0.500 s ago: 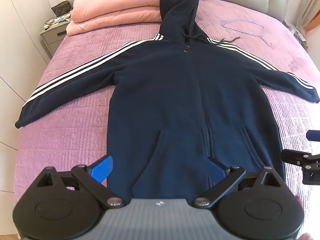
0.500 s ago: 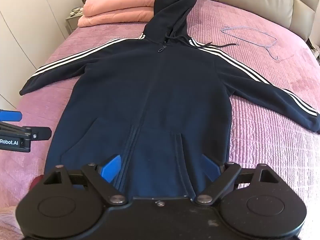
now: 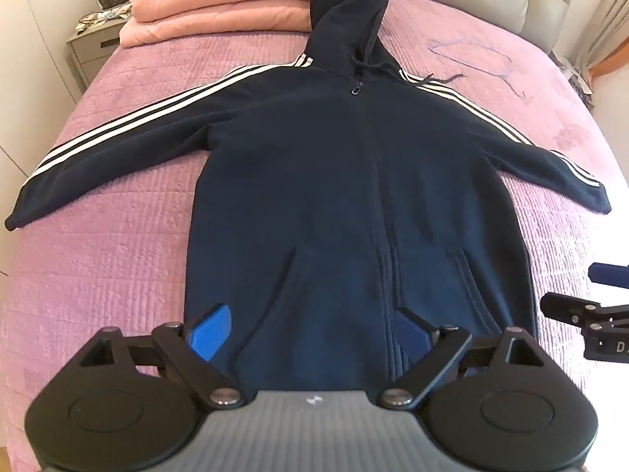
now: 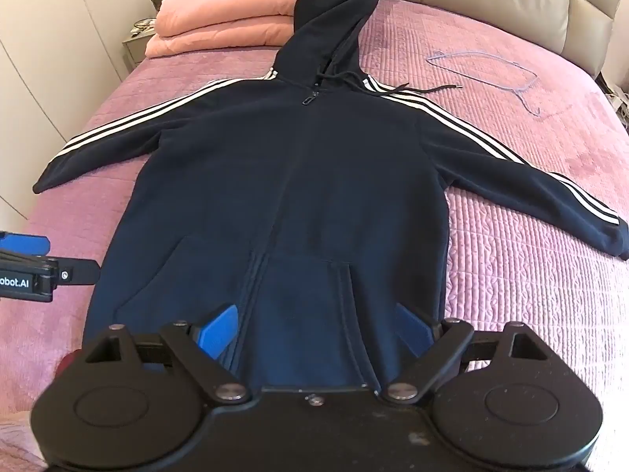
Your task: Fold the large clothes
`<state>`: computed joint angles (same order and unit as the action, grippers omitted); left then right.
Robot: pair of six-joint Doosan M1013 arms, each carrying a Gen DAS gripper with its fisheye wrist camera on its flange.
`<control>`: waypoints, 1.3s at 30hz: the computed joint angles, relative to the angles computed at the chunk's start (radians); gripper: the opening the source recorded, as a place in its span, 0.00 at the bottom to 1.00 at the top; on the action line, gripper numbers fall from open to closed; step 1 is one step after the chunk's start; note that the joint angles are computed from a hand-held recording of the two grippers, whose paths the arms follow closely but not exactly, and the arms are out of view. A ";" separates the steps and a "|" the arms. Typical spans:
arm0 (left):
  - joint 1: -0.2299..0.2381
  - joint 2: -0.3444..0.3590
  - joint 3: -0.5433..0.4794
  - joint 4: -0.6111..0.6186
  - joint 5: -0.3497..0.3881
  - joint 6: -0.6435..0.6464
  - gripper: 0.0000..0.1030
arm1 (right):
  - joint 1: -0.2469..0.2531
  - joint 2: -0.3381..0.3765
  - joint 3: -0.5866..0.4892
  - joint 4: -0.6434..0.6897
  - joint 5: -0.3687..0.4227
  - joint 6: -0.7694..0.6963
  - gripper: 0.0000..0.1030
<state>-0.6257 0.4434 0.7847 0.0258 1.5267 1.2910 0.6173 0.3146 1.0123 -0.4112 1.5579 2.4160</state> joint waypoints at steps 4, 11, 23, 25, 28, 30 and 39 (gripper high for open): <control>0.006 -0.006 0.012 -0.033 -0.023 -0.005 0.87 | -0.001 0.000 -0.004 0.006 -0.006 0.006 0.98; -0.002 -0.003 0.005 -0.011 -0.020 0.008 0.87 | -0.005 -0.009 0.008 0.016 -0.020 -0.001 0.98; 0.014 0.001 0.004 -0.032 -0.006 -0.046 0.87 | -0.003 -0.010 0.009 0.014 -0.024 0.000 0.98; 0.018 0.006 -0.002 -0.044 0.000 -0.054 0.87 | -0.005 -0.010 0.009 0.016 -0.024 -0.002 0.98; 0.021 0.006 0.001 -0.051 0.001 -0.060 0.87 | -0.004 -0.010 0.010 0.013 -0.026 -0.001 0.98; 0.021 0.004 0.002 -0.050 -0.001 -0.063 0.87 | -0.004 -0.012 0.011 0.014 -0.029 0.000 0.98; 0.023 0.005 0.003 -0.056 0.001 -0.072 0.90 | -0.005 -0.017 0.021 0.017 -0.037 0.003 0.98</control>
